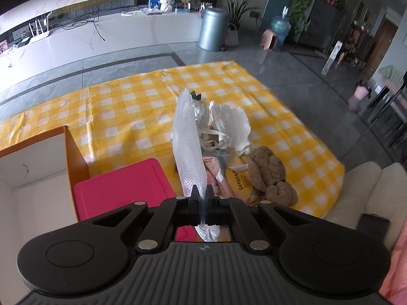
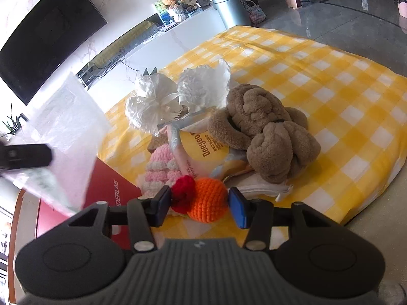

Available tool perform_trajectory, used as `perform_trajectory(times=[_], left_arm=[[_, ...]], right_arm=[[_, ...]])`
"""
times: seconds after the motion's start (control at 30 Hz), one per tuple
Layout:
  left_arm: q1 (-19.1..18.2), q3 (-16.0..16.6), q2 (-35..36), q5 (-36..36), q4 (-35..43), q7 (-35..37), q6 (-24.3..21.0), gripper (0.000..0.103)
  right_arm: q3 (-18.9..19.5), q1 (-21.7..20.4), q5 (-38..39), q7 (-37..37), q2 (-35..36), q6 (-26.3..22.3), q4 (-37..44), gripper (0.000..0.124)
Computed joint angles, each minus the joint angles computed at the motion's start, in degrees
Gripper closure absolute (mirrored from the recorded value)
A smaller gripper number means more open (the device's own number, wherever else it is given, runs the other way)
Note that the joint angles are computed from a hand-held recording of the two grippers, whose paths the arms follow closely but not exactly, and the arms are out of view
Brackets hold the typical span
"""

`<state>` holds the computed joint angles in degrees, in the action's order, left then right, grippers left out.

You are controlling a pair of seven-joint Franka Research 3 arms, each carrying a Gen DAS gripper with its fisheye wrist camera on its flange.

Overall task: Organize soft objects
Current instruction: 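Grasp the white bubble wrap with the left gripper while the right gripper holds the orange ball, then drop the bubble wrap into the white box with the left gripper while the right carries the ball over it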

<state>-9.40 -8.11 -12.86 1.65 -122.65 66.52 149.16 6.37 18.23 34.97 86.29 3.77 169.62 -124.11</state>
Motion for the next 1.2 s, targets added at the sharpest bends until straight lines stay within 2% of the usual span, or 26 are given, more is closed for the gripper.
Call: perform_trajectory(times=[0.1,0.17,0.23,0.3,0.33,0.43,0.47,0.57,0.67,0.73,0.8,0.87,1.0,1.03,1.07,1.13,1.2], left_arm=[[0.2,1.4,-10.9,-1.1,-10.4,-0.2,6.2,0.100],[1.2,1.7,-17.2,0.4,-15.7,-2.1,7.7,0.100],[3.3,1.5,-22.6,2.8,-20.0,-4.7,7.1,0.100],[4.7,1.8,-26.9,4.4,-23.7,-6.9,6.4,0.100],[4.8,2.6,-28.2,4.7,-25.1,-7.4,6.4,0.100],[4.3,6.1,-31.4,3.8,-29.5,-8.0,8.1,0.100],[3.5,8.2,-32.2,2.7,-30.9,-7.4,8.9,0.100],[0.9,14.5,-32.4,-1.9,-32.7,-4.9,9.2,0.100],[2.6,16.3,-31.6,-3.9,-33.4,-3.0,8.0,0.100],[1.7,18.8,-30.9,-6.4,-33.8,-0.3,7.8,0.100],[-2.1,23.9,-30.1,-11.0,-33.9,4.8,8.0,0.100],[-4.5,26.5,-28.6,-14.4,-33.4,8.2,8.5,0.100],[-11.8,33.0,-28.7,-22.4,-33.1,17.3,11.3,0.100],[-11.5,32.7,-28.6,-22.9,-33.1,18.2,11.6,0.100],[-9.4,30.6,-28.1,-22.3,-33.1,17.7,11.6,0.100],[-2.4,24.9,-28.1,-18.9,-34.0,14.7,9.5,0.100],[-0.9,23.2,-28.7,-18.7,-34.5,17.1,8.3,0.099]], right_arm=[[0.4,0.0,2.0,-2.2,-0.6,0.8,-0.5,0.074],[0.5,0.5,1.4,-2.4,-1.2,2.0,-1.1,0.074],[0.8,1.0,2.1,-3.5,-2.2,4.2,-2.1,0.074],[1.5,1.6,8.9,-10.8,-3.4,6.0,-2.6,0.074],[1.7,2.3,15.7,-17.5,-4.2,6.9,-2.6,0.074],[0.9,5.0,32.1,-33.7,-6.4,7.1,-1.7,0.074],[0.5,5.9,36.6,-38.7,-7.2,6.2,-1.3,0.074],[-0.1,7.6,43.5,-49.0,-9.3,0.5,-0.1,0.074],[1.1,9.3,44.3,-53.5,-10.2,-3.0,1.0,0.074],[2.1,10.5,41.4,-52.9,-9.6,-4.9,2.1,0.074],[3.3,11.9,38.5,-51.8,-8.4,-6.3,3.6,0.074],[4.2,13.0,35.5,-50.5,-6.8,-7.8,5.3,0.075],[6.3,14.8,22.3,-39.9,-2.7,-5.3,8.1,0.075],[6.5,15.0,19.5,-37.4,-1.8,-4.3,8.6,0.075],[6.7,15.3,16.2,-34.2,-0.8,-3.3,9.1,0.075],[6.5,15.8,9.0,-27.0,0.6,-2.1,9.7,0.075],[6.2,15.9,3.4,-21.6,1.8,-1.6,10.1,0.075]])
